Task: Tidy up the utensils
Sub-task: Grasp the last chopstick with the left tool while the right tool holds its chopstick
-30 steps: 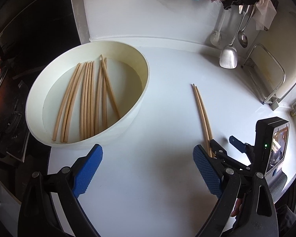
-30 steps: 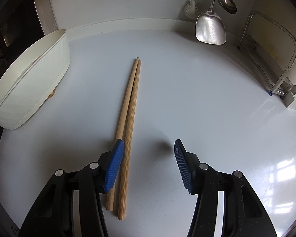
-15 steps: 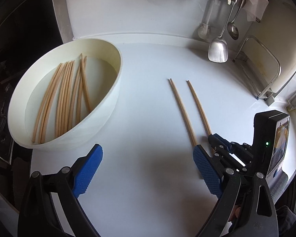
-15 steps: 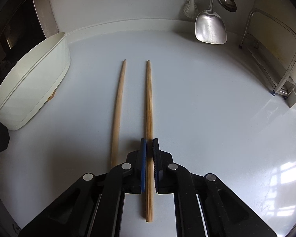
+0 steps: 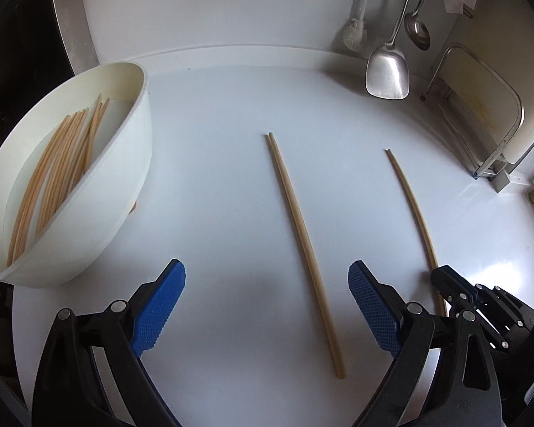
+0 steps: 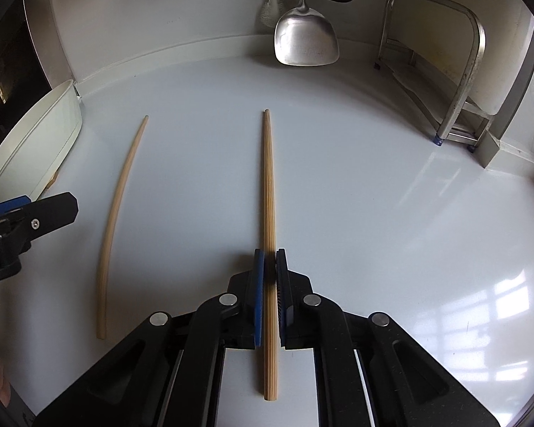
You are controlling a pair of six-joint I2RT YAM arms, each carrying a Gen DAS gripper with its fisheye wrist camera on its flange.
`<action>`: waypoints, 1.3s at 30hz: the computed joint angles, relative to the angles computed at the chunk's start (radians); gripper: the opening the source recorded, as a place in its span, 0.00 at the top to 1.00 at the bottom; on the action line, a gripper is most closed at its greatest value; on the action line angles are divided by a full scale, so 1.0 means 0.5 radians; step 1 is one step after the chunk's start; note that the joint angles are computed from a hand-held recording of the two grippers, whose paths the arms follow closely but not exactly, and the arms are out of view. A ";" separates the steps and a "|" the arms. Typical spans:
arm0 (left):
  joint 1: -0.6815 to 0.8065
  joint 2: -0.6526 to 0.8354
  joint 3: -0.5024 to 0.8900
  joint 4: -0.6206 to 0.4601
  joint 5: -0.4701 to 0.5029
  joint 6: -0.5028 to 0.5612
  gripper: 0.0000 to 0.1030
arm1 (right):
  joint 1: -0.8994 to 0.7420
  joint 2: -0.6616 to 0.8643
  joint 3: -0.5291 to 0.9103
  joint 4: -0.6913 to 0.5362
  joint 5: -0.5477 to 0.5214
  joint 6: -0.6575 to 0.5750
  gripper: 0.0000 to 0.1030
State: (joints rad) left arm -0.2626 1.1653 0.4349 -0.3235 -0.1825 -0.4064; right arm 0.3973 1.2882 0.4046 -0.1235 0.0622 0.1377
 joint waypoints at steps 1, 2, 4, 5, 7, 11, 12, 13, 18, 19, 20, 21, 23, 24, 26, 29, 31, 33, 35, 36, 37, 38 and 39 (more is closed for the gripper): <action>-0.021 0.056 0.005 0.030 -0.018 -0.019 0.11 | -0.027 0.004 -0.003 0.011 -0.009 -0.029 0.93; -0.037 0.107 0.006 0.064 -0.029 -0.034 0.11 | -0.050 0.002 -0.006 0.015 -0.022 -0.053 0.93; -0.062 0.181 0.004 0.120 -0.050 -0.060 0.11 | -0.093 0.011 -0.002 0.018 -0.049 -0.089 0.90; -0.069 0.198 -0.001 0.140 -0.066 -0.068 0.11 | -0.102 0.005 -0.003 0.011 -0.047 -0.091 0.82; -0.088 0.218 -0.020 0.187 -0.127 -0.091 0.11 | -0.125 0.043 0.016 0.031 -0.057 -0.101 0.73; -0.046 0.274 -0.028 0.253 -0.135 -0.093 0.11 | -0.129 0.061 0.003 0.079 -0.050 -0.143 0.70; -0.040 0.292 -0.022 0.255 -0.140 -0.089 0.11 | -0.124 0.064 -0.003 0.094 -0.036 -0.149 0.70; -0.046 0.314 -0.017 0.264 -0.153 -0.092 0.11 | -0.123 0.067 -0.007 0.108 -0.028 -0.152 0.70; -0.058 0.419 0.014 0.295 -0.182 -0.100 0.11 | -0.133 0.118 0.010 0.155 -0.012 -0.160 0.67; -0.051 0.434 0.014 0.306 -0.177 -0.101 0.11 | -0.136 0.133 0.020 0.161 -0.010 -0.166 0.67; -0.048 0.453 0.017 0.315 -0.175 -0.103 0.11 | -0.143 0.143 0.026 0.165 -0.015 -0.172 0.66; -0.046 0.474 0.022 0.321 -0.178 -0.105 0.11 | -0.144 0.151 0.033 0.164 -0.018 -0.172 0.66; -0.051 0.474 0.010 0.350 -0.188 -0.108 0.11 | -0.135 0.163 0.042 0.166 -0.013 -0.177 0.66; -0.059 0.475 0.008 0.359 -0.196 -0.104 0.11 | -0.130 0.167 0.044 0.170 -0.010 -0.181 0.66; -0.080 0.457 -0.009 0.385 -0.194 -0.085 0.17 | -0.106 0.165 0.037 0.181 0.007 -0.181 0.67; -0.119 0.400 -0.032 0.378 -0.180 -0.075 0.32 | -0.065 0.160 0.039 0.173 0.015 -0.184 0.80; -0.151 0.374 -0.033 0.357 -0.187 -0.077 0.45 | -0.016 0.156 0.044 0.157 0.039 -0.187 0.90; -0.181 0.352 -0.034 0.347 -0.185 -0.053 0.65 | 0.013 0.162 0.058 0.137 0.057 -0.188 0.94; -0.213 0.345 -0.023 0.329 -0.181 -0.024 0.88 | 0.000 0.164 0.076 0.108 0.030 -0.174 0.94; -0.223 0.351 -0.016 0.319 -0.187 -0.019 0.92 | -0.017 0.164 0.083 0.093 0.004 -0.163 0.94; -0.221 0.344 -0.018 0.310 -0.177 -0.017 0.92 | -0.035 0.158 0.085 0.078 -0.019 -0.156 0.94; -0.205 0.323 -0.024 0.297 -0.144 -0.006 0.92 | -0.049 0.152 0.089 0.058 -0.036 -0.149 0.94; -0.197 0.295 -0.032 0.274 -0.123 -0.005 0.93 | -0.061 0.144 0.094 0.033 -0.050 -0.142 0.94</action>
State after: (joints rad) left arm -0.3611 1.3129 0.4187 -0.1865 -0.2440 -0.4090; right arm 0.3671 1.3600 0.4516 -0.1071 0.0372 0.0665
